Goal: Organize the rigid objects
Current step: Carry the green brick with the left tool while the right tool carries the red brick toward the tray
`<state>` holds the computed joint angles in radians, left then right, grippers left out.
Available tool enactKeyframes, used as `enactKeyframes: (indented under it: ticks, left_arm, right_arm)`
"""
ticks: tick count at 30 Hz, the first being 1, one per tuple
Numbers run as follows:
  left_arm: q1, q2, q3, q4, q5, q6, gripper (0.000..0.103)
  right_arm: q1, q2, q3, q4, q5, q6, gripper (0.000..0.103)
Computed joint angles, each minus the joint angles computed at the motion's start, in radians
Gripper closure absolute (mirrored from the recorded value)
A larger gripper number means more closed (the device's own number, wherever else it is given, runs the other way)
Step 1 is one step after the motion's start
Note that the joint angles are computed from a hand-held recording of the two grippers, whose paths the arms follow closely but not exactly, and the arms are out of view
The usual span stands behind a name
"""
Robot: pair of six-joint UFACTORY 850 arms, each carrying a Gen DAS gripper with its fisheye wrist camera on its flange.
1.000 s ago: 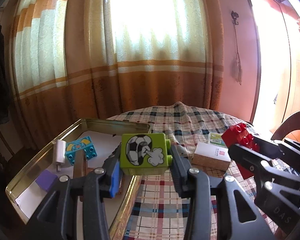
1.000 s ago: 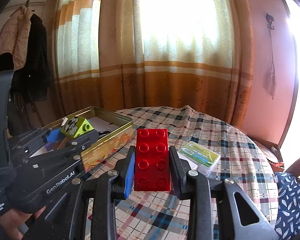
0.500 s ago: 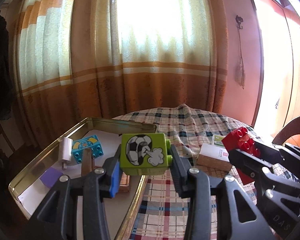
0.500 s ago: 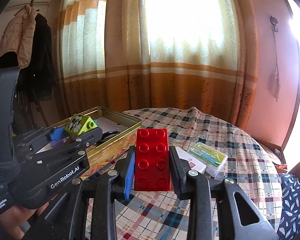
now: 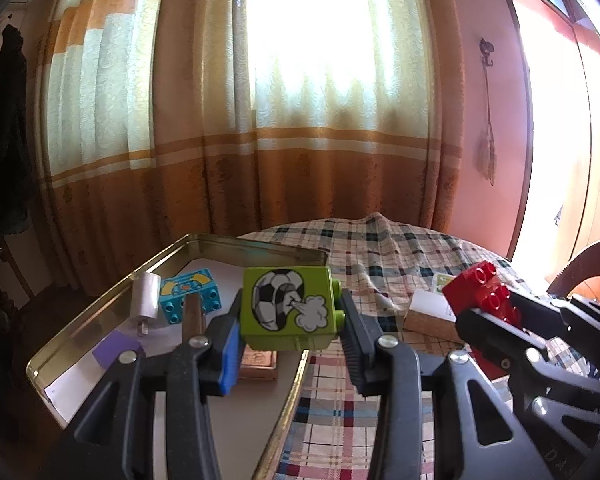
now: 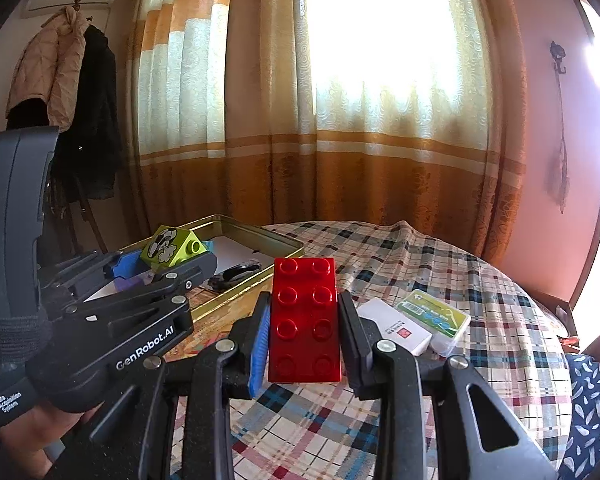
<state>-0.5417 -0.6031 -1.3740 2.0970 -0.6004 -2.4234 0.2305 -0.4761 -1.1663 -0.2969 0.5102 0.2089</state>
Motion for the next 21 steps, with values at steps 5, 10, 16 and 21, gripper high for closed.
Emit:
enactKeyframes:
  ticks: [5, 10, 16, 21]
  left_arm:
    - [0.0, 0.005, 0.008, 0.006, -0.008, -0.01, 0.062]
    - [0.003, 0.014, 0.025, 0.019, -0.02, -0.024, 0.062]
    - [0.006, 0.02, 0.035, 0.025, -0.022, -0.037, 0.062]
    - [0.005, 0.022, 0.039, 0.024, -0.028, -0.038, 0.062]
  right_arm:
    - [0.007, 0.0, 0.001, -0.005, 0.004, 0.004, 0.069]
    - [0.012, 0.002, 0.001, -0.012, 0.005, 0.013, 0.069]
    - [0.016, 0.003, 0.002, -0.02, 0.005, 0.028, 0.069]
    - [0.02, 0.001, 0.0, -0.031, 0.008, 0.041, 0.069]
